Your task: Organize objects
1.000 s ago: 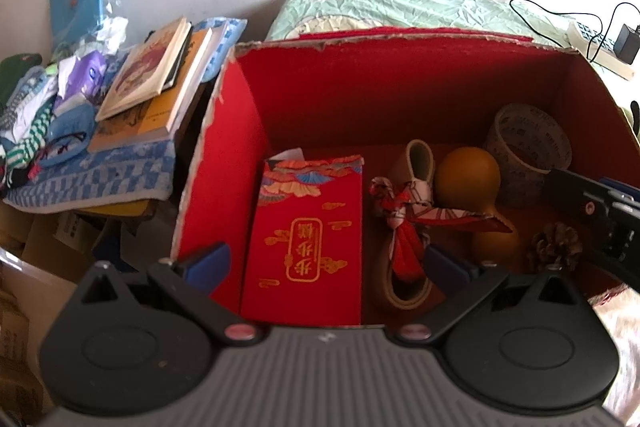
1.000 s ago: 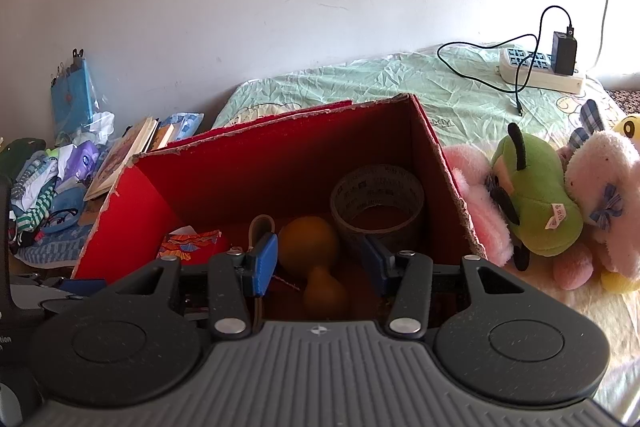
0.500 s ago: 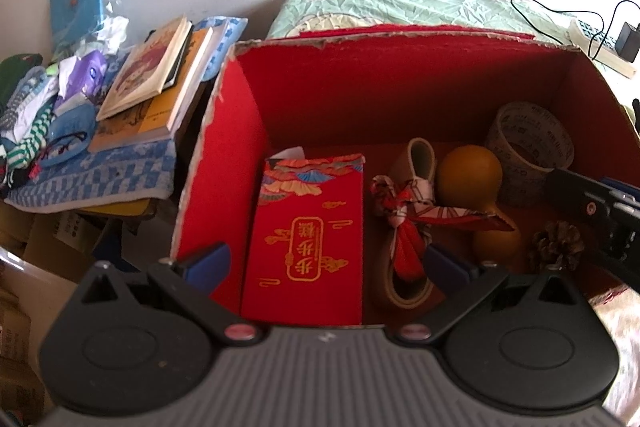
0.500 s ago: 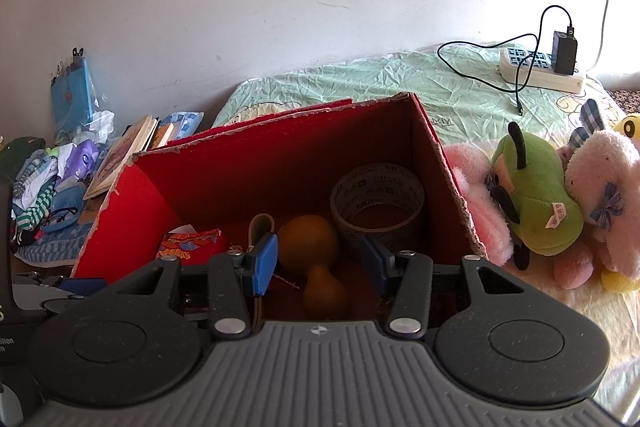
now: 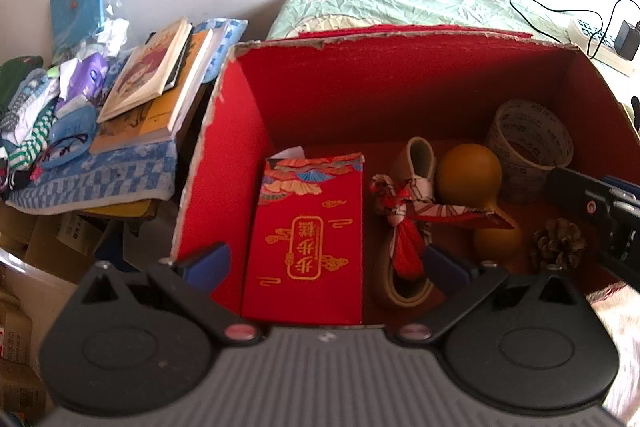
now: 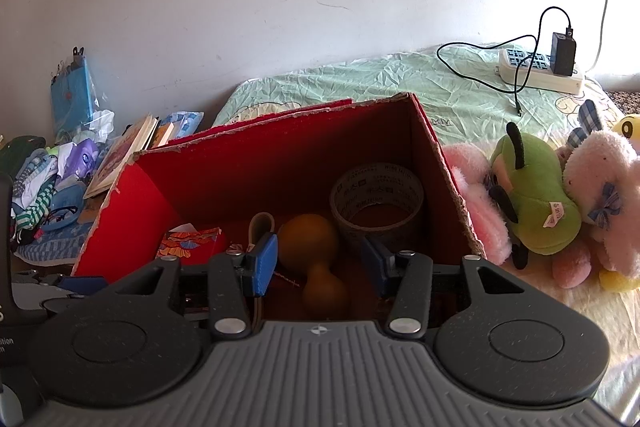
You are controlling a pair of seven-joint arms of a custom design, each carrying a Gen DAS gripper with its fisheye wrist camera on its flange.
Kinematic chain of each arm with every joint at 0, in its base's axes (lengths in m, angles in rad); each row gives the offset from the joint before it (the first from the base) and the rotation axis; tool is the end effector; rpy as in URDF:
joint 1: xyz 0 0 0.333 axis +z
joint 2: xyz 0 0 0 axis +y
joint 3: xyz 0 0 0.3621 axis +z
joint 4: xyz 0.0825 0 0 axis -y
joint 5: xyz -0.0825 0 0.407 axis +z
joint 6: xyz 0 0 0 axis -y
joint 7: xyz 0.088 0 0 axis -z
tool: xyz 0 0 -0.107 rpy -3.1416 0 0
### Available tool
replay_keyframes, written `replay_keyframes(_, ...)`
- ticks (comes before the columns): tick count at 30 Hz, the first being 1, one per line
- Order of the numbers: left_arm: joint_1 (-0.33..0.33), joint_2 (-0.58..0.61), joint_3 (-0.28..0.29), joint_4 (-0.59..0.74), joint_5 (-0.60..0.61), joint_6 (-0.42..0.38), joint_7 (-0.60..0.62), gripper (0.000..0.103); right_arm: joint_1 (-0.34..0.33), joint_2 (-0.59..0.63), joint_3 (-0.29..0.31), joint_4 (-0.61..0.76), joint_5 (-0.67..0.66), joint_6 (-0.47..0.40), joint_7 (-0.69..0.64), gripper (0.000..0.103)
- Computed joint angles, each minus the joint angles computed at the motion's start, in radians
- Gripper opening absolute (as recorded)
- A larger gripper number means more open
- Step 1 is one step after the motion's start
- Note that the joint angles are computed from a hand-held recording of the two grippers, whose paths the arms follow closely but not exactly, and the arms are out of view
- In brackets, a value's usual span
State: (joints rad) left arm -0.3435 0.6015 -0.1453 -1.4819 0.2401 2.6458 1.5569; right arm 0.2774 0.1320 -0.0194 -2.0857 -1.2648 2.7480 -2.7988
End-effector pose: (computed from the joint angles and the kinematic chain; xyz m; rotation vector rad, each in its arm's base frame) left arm 0.7148 -0.3567 0.4171 -1.2563 2.3922 -0.6109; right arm 0.5867 0.1949 0.4313 -1.1480 2.1066 -0.7510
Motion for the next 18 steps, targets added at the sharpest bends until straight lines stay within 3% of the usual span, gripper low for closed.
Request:
replay_keyframes(14, 0.0, -0.002, 0.0, -0.003, 0.0, 0.008, 0.004, 0.102, 0.001, -0.002, 0.001, -0.001, 0.013, 0.0, -0.026, 0.05)
replay_keyframes(18, 0.02, -0.005, -0.025, -0.013, -0.026, 0.024, 0.041, 0.099, 0.0, -0.001, 0.001, 0.001, 0.018, 0.001, -0.033, 0.05)
